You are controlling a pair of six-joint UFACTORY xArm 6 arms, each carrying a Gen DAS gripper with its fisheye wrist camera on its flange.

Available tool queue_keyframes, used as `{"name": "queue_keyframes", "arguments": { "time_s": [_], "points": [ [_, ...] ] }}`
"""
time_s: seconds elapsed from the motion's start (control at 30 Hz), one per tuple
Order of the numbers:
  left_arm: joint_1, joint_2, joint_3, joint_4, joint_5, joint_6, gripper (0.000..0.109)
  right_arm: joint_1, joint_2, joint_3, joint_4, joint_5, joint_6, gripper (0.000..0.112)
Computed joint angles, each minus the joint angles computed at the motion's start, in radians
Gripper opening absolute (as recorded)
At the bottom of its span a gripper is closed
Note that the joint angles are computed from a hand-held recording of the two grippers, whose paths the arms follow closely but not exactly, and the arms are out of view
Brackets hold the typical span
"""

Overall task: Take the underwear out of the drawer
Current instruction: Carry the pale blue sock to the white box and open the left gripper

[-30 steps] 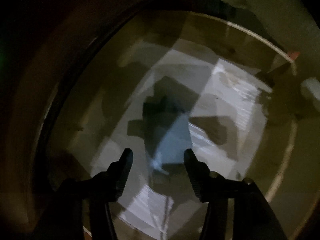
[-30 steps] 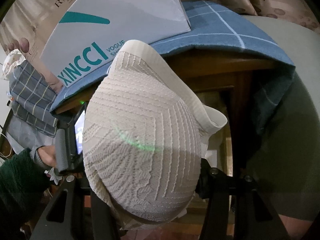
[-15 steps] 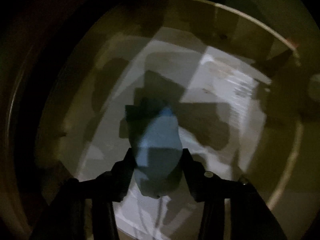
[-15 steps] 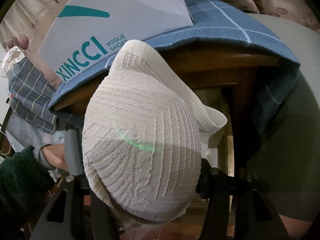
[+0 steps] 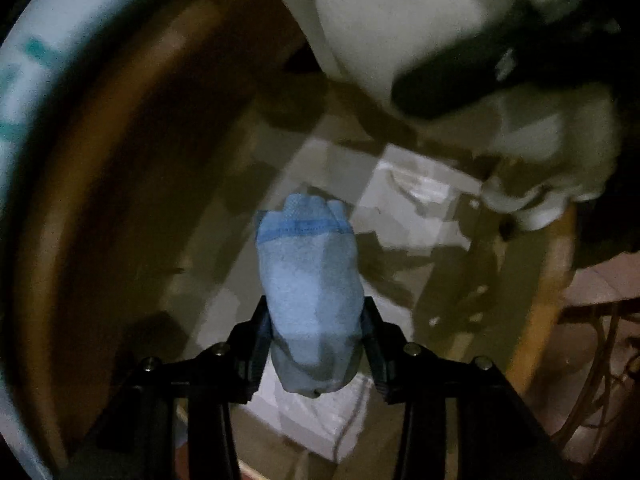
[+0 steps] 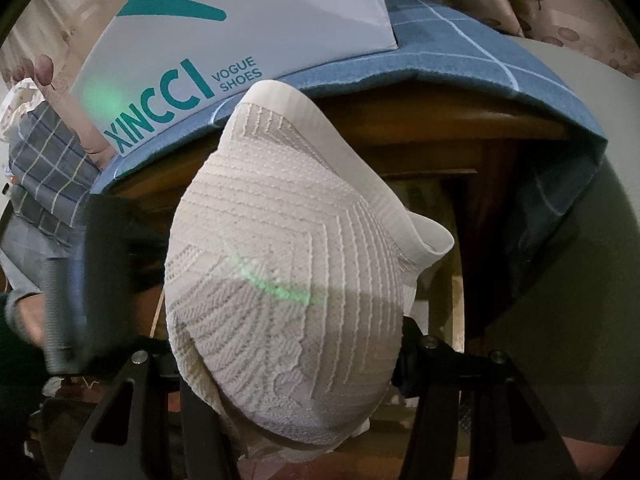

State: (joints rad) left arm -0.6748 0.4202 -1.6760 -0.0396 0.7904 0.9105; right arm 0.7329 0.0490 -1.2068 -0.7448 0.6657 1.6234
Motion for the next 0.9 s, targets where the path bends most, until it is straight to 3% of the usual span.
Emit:
{"name": "queue_keyframes", "arguments": {
  "time_s": [0.2,0.4,0.6,0.77,0.9],
  "points": [
    [0.017,-0.128,0.095,-0.097,-0.065,-0.024,0.043,0.011,0.018,-0.029,-0.005,0.038,0.000,0.051],
    [0.048,-0.251,0.144,-0.188,-0.059,-0.057,0.043,0.017,0.035,-0.053,-0.002,0.060,-0.003,0.051],
    [0.053,-0.352,0.200,-0.157,-0.137,-0.140,0.043,0.026,0.076,-0.104,0.019,0.097,-0.026,0.051],
    [0.080,-0.397,0.130,-0.198,-0.083,-0.181,0.043,0.032,0.106,-0.137,0.033,0.112,-0.038,0.051],
    [0.087,-0.369,0.035,-0.118,-0.079,-0.269,0.043,0.036,0.111,-0.142,0.035,0.110,-0.030,0.051]
  ]
}}
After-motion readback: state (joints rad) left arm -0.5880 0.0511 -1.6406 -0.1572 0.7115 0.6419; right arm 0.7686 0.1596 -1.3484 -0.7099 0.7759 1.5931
